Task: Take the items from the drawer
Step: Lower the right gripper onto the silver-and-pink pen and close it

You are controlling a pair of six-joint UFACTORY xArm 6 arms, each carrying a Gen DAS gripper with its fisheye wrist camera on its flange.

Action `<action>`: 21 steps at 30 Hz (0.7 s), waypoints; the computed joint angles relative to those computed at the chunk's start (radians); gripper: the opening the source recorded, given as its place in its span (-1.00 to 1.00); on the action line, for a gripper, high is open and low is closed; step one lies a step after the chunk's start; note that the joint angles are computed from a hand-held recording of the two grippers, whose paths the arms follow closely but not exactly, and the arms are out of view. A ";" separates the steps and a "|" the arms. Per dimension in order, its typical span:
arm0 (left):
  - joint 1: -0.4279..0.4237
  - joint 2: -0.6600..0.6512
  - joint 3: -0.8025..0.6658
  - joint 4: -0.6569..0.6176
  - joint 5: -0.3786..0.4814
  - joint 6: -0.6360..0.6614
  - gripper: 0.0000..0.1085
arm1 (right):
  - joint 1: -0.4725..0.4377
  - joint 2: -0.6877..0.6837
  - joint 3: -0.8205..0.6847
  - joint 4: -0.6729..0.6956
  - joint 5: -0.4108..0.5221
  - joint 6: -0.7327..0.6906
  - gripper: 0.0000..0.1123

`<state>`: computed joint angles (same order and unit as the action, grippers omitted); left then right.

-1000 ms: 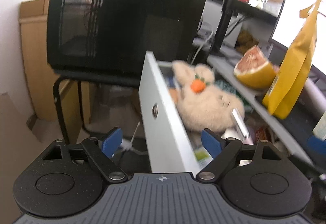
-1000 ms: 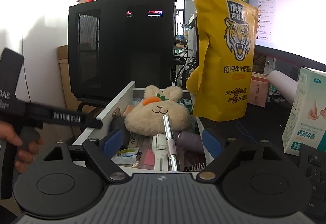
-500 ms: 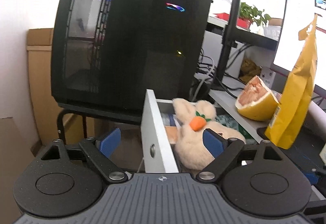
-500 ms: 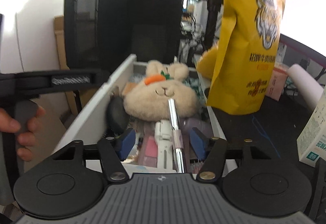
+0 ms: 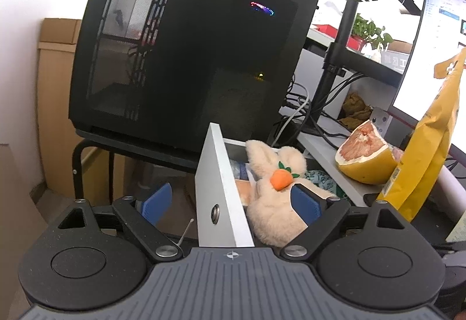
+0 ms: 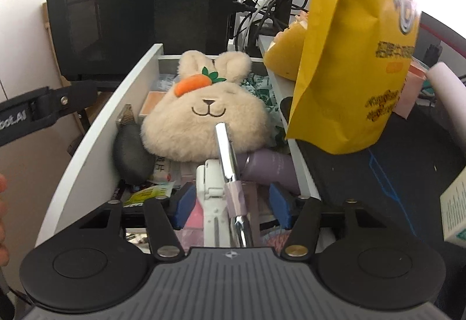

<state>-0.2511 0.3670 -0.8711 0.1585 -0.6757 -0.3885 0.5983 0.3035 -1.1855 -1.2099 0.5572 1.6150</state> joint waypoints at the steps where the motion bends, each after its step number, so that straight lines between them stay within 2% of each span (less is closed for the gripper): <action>1: 0.002 0.000 -0.001 0.004 0.002 -0.008 0.70 | 0.000 0.008 -0.010 0.012 0.007 -0.021 -0.17; 3: 0.005 0.001 0.000 0.012 -0.001 -0.023 0.70 | 0.001 0.027 -0.035 0.040 0.025 -0.072 -0.24; 7: 0.006 0.001 0.000 0.013 -0.011 -0.035 0.70 | 0.000 0.059 -0.078 0.081 0.047 -0.139 -0.25; 9: 0.008 0.002 -0.001 0.015 -0.008 -0.041 0.70 | -0.003 0.067 -0.089 0.111 0.032 -0.168 -0.35; 14: 0.012 0.003 -0.006 0.014 -0.001 -0.053 0.70 | 0.011 0.101 -0.137 0.151 0.093 -0.197 -0.36; 21: 0.014 0.004 -0.006 0.025 -0.001 -0.063 0.70 | 0.009 0.126 -0.181 0.193 0.114 -0.242 -0.36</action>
<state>-0.2373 0.3713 -0.8772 0.1835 -0.6766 -0.4510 0.6071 0.4292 -1.3664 -1.0167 0.6709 1.3725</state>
